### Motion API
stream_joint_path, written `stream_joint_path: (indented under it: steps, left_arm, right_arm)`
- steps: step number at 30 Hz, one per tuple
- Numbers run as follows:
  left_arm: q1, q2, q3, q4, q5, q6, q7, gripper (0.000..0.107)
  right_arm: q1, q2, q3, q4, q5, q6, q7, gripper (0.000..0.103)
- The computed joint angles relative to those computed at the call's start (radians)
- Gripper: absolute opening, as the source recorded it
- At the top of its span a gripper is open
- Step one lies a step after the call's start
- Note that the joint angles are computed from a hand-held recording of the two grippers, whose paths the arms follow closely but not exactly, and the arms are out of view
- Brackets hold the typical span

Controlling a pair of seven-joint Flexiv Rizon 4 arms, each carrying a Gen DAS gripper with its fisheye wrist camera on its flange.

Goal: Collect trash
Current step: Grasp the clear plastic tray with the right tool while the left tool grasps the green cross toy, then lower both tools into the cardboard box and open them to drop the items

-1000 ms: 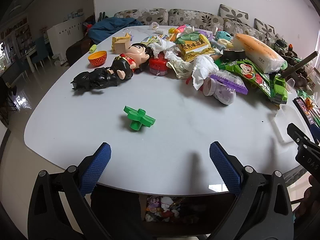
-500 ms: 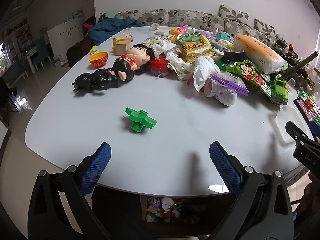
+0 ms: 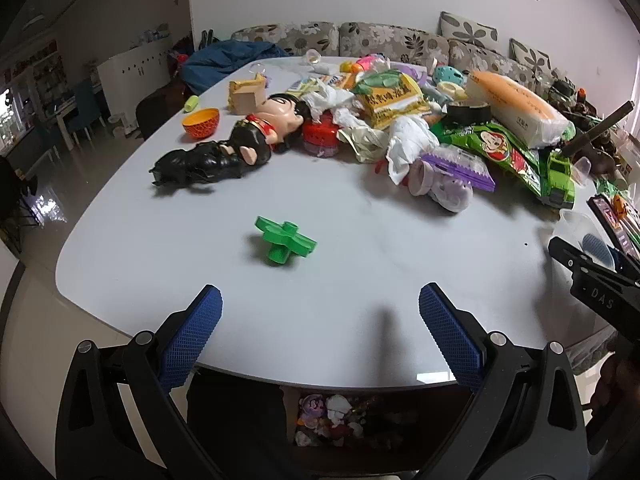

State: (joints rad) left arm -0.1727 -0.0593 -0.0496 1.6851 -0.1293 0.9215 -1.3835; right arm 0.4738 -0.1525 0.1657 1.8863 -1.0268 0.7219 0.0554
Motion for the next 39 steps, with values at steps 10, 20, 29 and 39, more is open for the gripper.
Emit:
stream_joint_path:
  steps: [10,20,29,39]
  left_arm:
    - [0.03,0.034,0.019,0.079,-0.106,0.098,0.11,0.096]
    - [0.019,-0.13,0.001,-0.109,0.003,0.034,0.009,0.044]
    - [0.032,0.014,-0.014,0.086,-0.292,0.106,0.275,0.029]
    - [-0.046,0.229,0.07,0.297,-0.466,-0.253,0.851,0.036]
  right_arm:
    - [-0.039,0.136,0.04,0.121,-0.193,0.119,0.183,0.07]
    - [-0.067,0.18,0.079,0.18,-0.128,0.13,0.196,0.071]
    - [-0.051,0.158,0.081,0.155,-0.145,0.142,0.171,0.071]
    - [0.017,0.112,0.131,0.176,0.214,0.353,-0.23,0.073]
